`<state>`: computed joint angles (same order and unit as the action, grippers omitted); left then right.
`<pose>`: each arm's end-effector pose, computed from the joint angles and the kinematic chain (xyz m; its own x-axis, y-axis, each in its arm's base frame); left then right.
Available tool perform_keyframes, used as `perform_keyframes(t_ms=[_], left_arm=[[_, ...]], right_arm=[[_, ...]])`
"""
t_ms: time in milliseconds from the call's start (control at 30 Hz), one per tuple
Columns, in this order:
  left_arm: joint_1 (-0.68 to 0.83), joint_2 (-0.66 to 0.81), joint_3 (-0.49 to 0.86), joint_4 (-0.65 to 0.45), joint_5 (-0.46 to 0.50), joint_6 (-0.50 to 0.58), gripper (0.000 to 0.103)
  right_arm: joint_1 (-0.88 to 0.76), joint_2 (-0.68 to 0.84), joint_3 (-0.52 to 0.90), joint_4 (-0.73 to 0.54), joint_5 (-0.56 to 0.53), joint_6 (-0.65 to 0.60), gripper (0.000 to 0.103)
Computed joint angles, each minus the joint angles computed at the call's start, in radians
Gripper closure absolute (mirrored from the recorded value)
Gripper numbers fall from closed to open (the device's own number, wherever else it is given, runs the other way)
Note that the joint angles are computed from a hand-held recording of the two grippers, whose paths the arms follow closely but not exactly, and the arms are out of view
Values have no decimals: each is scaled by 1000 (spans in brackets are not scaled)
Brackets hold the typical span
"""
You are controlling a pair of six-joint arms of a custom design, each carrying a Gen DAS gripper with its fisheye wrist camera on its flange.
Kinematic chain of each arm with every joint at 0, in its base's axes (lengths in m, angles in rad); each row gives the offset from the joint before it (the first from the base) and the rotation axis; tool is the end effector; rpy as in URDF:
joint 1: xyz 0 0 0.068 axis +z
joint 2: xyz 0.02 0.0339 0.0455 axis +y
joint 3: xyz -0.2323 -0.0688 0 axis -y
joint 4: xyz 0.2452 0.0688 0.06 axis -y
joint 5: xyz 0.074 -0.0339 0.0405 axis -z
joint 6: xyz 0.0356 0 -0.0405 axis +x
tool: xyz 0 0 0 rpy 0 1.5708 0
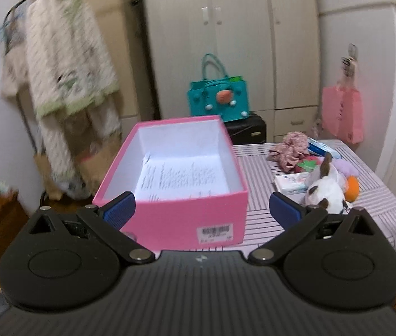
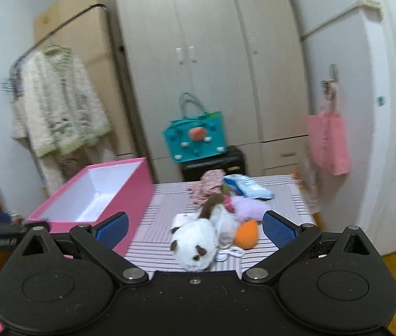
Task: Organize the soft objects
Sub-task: 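Close the left gripper on the white-and-brown plush cat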
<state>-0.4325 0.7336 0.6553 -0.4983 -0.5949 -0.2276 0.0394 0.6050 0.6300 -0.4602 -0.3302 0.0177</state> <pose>0.1748 -0.0587 0.2533 -0.4643 0.0085 -0.8856 -0.1891 0.9760 0.1085 0.1696 0.0182 0.2663 -0.4271 -0.0001 -0.9042 -0.3235 0.9338 0.1527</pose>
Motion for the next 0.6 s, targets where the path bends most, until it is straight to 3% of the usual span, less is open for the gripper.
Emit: perform_keyframes(t_ms=[100,267,467,600], left_arm=[[12,48,0,90,62,30,0],[62,166,4,218,233,65,0],[94,321,19,361,471,119,0],[78,463,67,433,522,160,0]], right_arm=[[6,46,-62,72,0,-63,0],[138,76,-216,306,205,-172,0],[121,380,-225,535,78,-132,1],[115,547,-182,615,43,-97,1]])
